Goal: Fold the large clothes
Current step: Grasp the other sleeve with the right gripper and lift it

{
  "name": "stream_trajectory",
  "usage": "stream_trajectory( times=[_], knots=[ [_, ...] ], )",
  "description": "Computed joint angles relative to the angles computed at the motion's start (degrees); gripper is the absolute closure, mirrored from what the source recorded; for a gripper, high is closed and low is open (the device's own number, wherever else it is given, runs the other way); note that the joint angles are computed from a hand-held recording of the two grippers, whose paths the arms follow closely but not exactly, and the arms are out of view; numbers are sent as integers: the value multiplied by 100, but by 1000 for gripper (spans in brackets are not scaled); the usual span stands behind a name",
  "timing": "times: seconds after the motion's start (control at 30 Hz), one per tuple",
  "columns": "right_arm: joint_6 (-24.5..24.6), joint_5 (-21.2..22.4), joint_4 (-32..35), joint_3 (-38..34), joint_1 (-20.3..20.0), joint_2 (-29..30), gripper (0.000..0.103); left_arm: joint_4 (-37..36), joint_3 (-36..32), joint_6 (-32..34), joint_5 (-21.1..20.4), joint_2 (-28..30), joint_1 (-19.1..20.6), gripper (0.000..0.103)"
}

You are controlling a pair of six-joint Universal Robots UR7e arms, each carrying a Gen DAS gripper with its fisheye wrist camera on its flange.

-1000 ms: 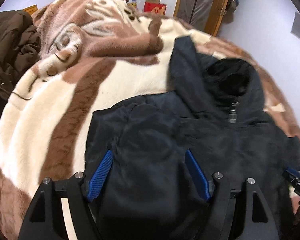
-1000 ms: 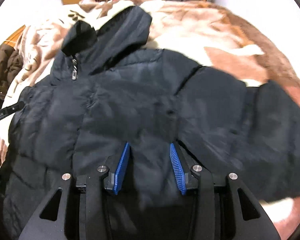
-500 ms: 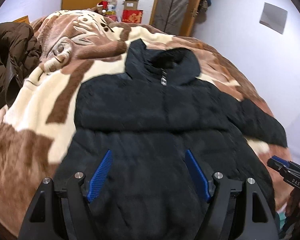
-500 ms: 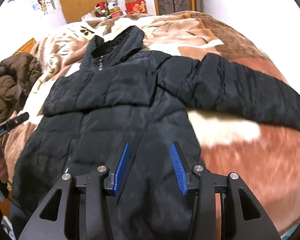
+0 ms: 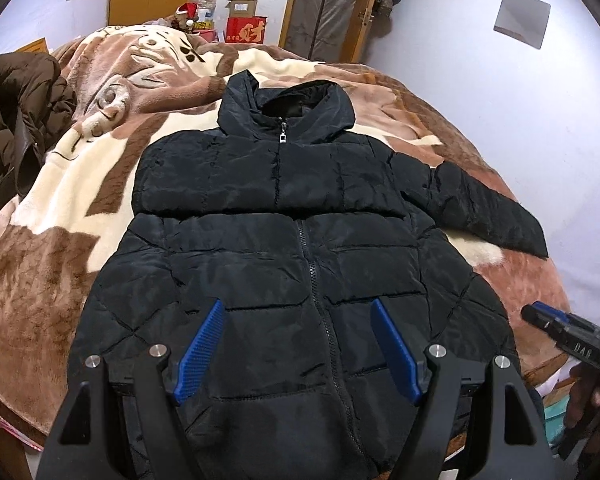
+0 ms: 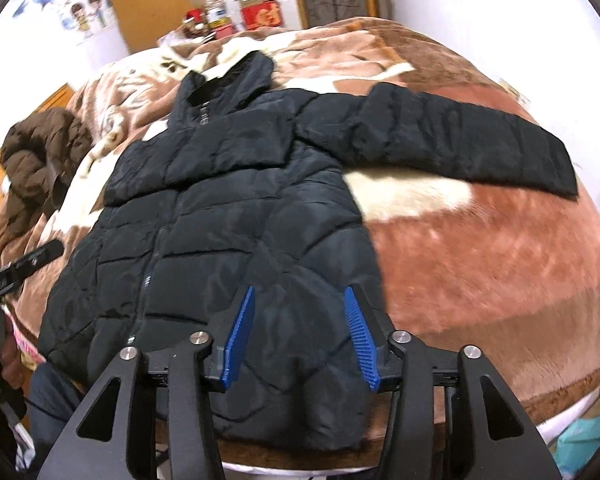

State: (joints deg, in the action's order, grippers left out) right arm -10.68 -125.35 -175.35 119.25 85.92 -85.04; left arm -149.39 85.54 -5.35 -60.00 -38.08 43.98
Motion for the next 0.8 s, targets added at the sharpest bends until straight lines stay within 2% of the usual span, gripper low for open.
stream_trajectory(
  times=[0.07, 0.13, 0.33, 0.57, 0.67, 0.8],
  knots=[
    [85, 78, -25, -1, -130, -81, 50, 28, -71, 29, 40, 73, 5, 26],
    [176, 147, -33, -63, -312, -134, 43, 97, -225, 21, 69, 188, 33, 26],
    [289, 252, 41, -446, -866, -141, 42, 438, -1039, 219, 310, 760, 156, 26],
    [740, 641, 525, -1185, -1832, -51, 42, 881, -2098, 448, 411, 1517, 275, 26],
    [991, 931, 674, -1464, -2180, 8, 42, 1126, -2580, 513, 459, 1851, 312, 26],
    [1404, 1662, 651, -1777, -2618, 48, 42, 1433, -3157, 558, 490, 2242, 358, 26]
  ],
)
